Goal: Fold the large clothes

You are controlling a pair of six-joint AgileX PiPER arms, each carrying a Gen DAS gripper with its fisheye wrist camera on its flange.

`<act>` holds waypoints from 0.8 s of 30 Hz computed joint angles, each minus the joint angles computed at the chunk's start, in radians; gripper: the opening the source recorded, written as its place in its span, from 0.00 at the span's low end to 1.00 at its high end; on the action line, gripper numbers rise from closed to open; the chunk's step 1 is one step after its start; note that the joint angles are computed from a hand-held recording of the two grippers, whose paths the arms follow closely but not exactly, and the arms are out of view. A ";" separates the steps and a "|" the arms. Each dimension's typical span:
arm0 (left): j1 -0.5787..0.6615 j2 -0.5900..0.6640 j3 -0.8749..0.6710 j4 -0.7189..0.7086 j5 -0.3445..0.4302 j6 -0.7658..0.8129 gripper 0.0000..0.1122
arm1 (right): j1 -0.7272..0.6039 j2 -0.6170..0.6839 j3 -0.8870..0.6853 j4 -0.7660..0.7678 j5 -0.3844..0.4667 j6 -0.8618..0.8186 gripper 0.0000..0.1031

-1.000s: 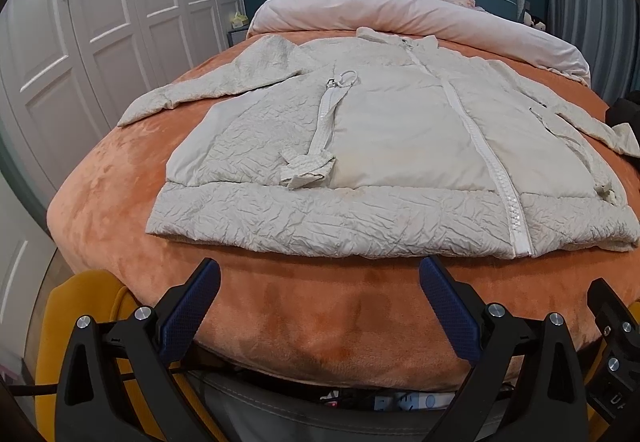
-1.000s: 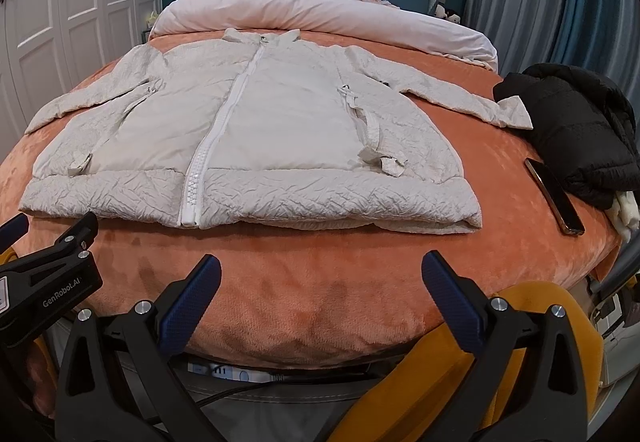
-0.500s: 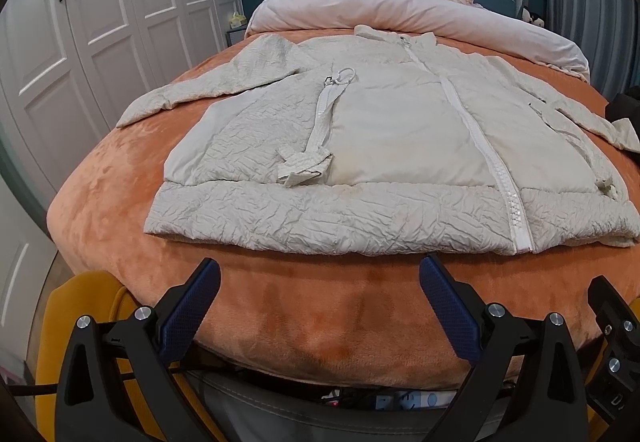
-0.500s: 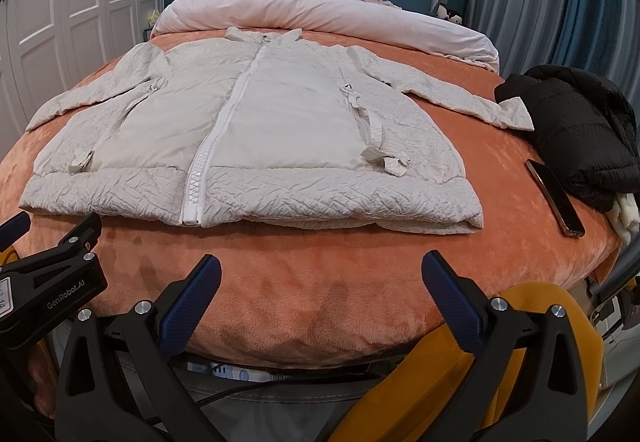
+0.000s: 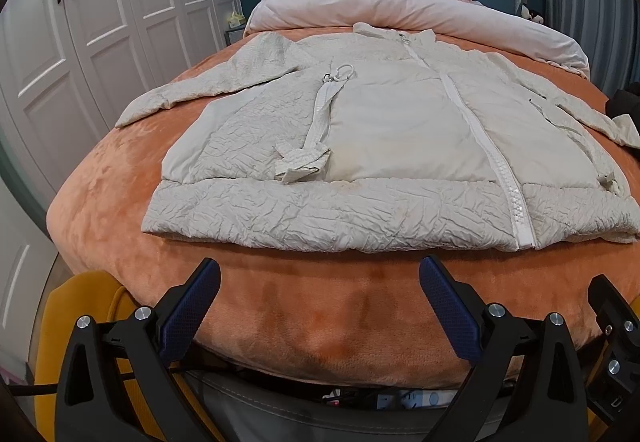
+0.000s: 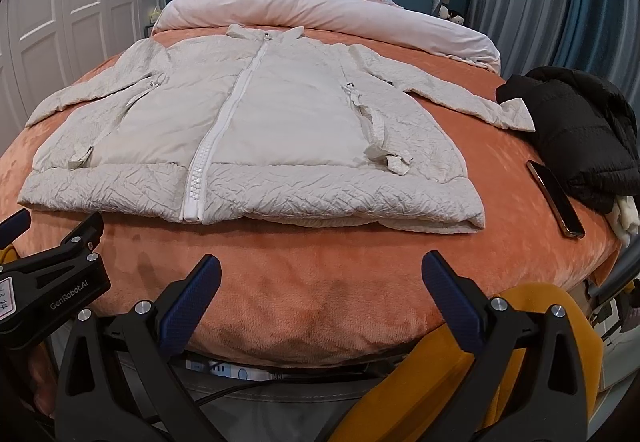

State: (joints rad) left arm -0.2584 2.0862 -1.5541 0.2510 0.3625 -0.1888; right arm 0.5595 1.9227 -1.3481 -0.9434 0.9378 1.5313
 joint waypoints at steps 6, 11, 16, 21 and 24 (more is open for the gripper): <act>-0.002 0.003 0.002 0.009 -0.004 -0.004 0.87 | 0.001 0.002 -0.002 0.002 0.000 -0.001 0.95; -0.003 0.003 0.005 0.011 -0.006 -0.005 0.87 | -0.002 0.003 -0.003 0.004 -0.002 -0.004 0.95; -0.002 0.003 0.006 0.009 -0.008 -0.003 0.87 | 0.000 0.004 -0.003 0.004 -0.001 -0.003 0.95; -0.003 0.003 0.005 0.014 -0.007 -0.007 0.87 | -0.002 0.003 -0.003 0.005 -0.002 -0.005 0.95; -0.003 0.003 0.005 0.013 -0.007 -0.007 0.87 | -0.002 0.003 -0.003 0.004 -0.001 -0.004 0.95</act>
State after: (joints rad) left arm -0.2619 2.0893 -1.5487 0.2639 0.3552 -0.1957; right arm 0.5577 1.9259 -1.3514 -0.9393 0.9366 1.5269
